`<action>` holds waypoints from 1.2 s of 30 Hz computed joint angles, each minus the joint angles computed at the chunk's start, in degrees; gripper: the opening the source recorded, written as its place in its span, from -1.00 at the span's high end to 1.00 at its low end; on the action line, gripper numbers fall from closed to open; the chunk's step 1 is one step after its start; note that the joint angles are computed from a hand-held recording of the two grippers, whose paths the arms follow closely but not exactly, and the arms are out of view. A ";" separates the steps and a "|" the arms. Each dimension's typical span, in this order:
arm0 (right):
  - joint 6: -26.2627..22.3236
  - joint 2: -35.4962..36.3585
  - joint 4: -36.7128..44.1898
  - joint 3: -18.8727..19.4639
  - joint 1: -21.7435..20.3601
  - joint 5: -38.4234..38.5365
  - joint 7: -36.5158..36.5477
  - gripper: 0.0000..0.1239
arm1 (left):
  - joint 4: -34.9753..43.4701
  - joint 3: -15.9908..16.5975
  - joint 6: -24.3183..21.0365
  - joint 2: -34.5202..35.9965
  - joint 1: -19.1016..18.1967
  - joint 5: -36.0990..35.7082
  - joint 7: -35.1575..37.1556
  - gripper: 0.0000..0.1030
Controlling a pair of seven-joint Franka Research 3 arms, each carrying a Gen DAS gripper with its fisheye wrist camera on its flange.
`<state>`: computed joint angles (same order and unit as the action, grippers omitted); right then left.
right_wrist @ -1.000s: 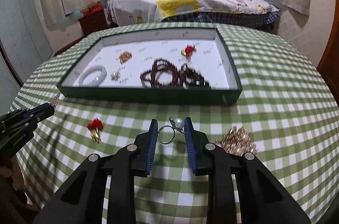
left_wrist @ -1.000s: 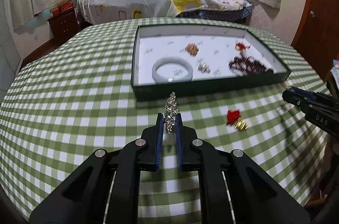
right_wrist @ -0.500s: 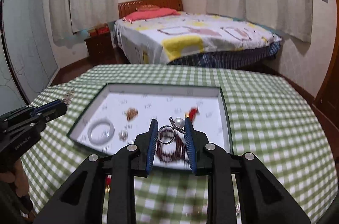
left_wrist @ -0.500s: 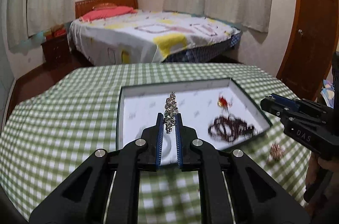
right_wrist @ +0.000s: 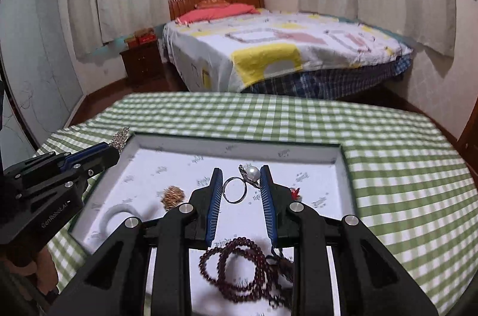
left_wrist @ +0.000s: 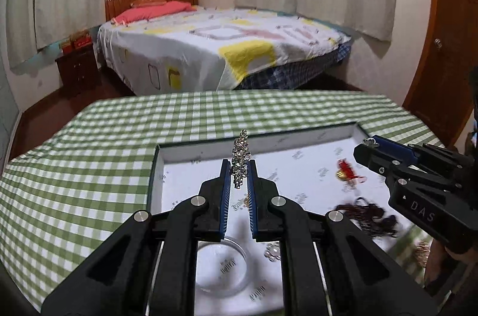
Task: Organize jewelry
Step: 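Carry the rhinestone brooch and pearl ring into the box with both grippers, then open both grippers to release the brooch and ring in the box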
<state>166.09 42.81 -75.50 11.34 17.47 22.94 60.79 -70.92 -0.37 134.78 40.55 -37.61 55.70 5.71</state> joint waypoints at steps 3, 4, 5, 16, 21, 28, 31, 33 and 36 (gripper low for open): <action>-2.77 3.14 4.15 -2.63 2.04 -2.14 2.48 0.57 | 1.09 -0.60 0.39 2.04 1.53 -2.46 1.53 0.78; -3.91 4.32 5.74 -3.38 2.59 -2.92 3.38 0.57 | 1.85 -0.86 0.27 2.92 1.98 -3.65 2.37 0.78; -4.74 5.00 6.73 -3.76 2.83 -3.49 3.97 0.57 | 1.89 -0.80 0.32 3.22 2.07 -4.34 2.57 0.78; -12.65 9.80 14.93 -6.37 4.42 -8.74 9.38 0.56 | 5.87 -1.22 -2.85 6.63 3.08 -12.17 7.92 0.78; -14.28 10.50 16.37 -6.34 4.36 -9.64 10.04 0.53 | 6.57 -1.08 -3.41 7.00 3.19 -14.31 8.30 0.65; -11.70 8.78 12.85 -5.42 3.77 -9.07 9.15 0.49 | 6.35 -0.32 -3.42 6.72 2.63 -14.23 7.83 0.37; -9.15 6.77 9.36 -4.62 3.29 -8.16 8.16 0.49 | 5.34 -0.26 -2.76 6.04 2.50 -13.61 7.02 0.29; -7.25 5.25 6.93 -4.12 2.94 -7.46 7.38 0.49 | 4.82 -0.27 -2.82 5.59 2.27 -13.22 6.53 0.22; -4.69 2.68 3.18 -2.97 1.99 -6.03 5.97 0.49 | 2.94 -0.16 -2.58 4.03 1.59 -11.94 5.03 0.16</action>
